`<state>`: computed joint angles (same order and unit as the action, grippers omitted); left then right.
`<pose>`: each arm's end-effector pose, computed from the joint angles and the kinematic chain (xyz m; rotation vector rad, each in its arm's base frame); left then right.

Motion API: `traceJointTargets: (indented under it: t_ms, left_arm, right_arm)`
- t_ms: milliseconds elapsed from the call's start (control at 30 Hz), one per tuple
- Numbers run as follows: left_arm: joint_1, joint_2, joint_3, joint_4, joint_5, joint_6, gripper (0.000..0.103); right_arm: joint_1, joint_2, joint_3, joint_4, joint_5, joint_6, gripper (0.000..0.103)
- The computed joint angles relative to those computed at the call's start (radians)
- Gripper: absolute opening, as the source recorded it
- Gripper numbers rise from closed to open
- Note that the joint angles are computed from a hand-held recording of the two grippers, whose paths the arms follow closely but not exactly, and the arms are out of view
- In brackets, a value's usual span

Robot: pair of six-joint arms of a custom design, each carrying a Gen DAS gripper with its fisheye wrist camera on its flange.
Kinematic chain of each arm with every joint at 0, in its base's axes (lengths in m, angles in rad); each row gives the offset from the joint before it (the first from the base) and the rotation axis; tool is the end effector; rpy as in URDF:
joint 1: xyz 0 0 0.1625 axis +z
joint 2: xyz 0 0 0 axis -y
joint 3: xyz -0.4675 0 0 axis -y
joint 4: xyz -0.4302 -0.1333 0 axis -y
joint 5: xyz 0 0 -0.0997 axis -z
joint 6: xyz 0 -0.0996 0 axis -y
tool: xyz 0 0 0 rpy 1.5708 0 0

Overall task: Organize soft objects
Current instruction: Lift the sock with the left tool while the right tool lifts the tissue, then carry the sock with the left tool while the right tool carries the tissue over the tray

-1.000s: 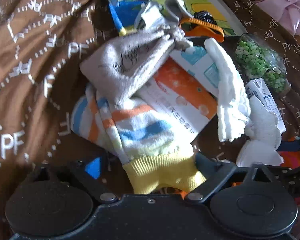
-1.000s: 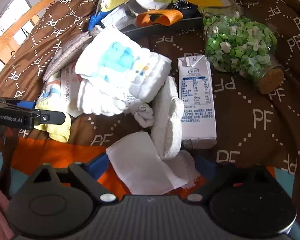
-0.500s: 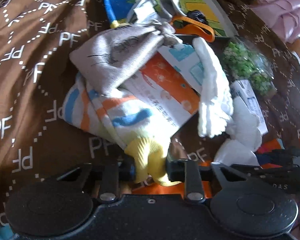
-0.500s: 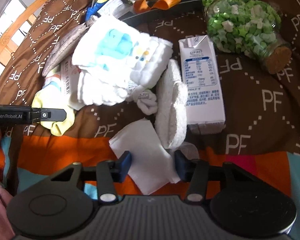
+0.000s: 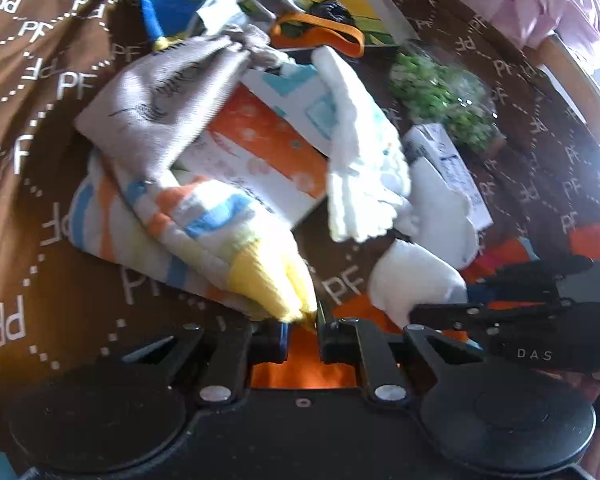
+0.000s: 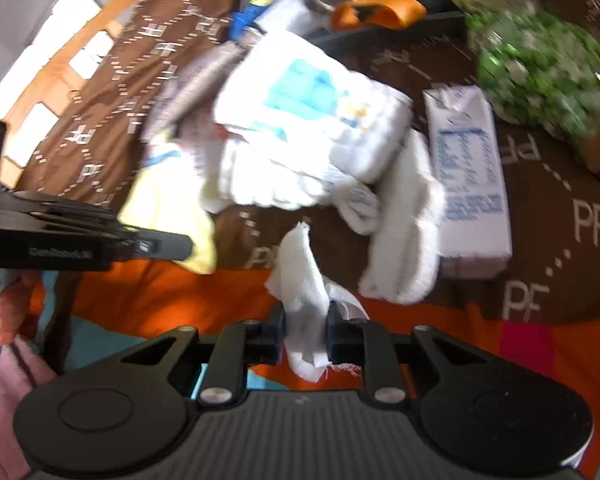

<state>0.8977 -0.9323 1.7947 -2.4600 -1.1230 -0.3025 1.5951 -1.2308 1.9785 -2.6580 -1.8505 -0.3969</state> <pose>-0.2739 -0.6265 0.1241 0.4966 2.6947 -0.3249 0.1203 -0.5945 0.2537 0.5154 -2.7318 0.3957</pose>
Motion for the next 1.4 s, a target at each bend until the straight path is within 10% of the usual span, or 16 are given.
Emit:
traceJointTargets:
  t_ms: [733,1000,1400]
  left_arm:
    - [0.032,0.002,-0.004,-0.079,0.082,-0.183,0.053]
    - [0.029,0.0,-0.007,-0.054,0.07,-0.177,0.015]
    - [-0.112,-0.036,0.094,-0.101,0.355,-0.017,0.011]
  right_arm:
    - [0.027,0.063,0.024,-0.221,0.012,-0.184,0.035]
    - [0.038,0.078,0.029,-0.249,-0.02,-0.232,0.023]
    - [0.051,0.07,0.076,-0.401,0.014,-0.348,0.017]
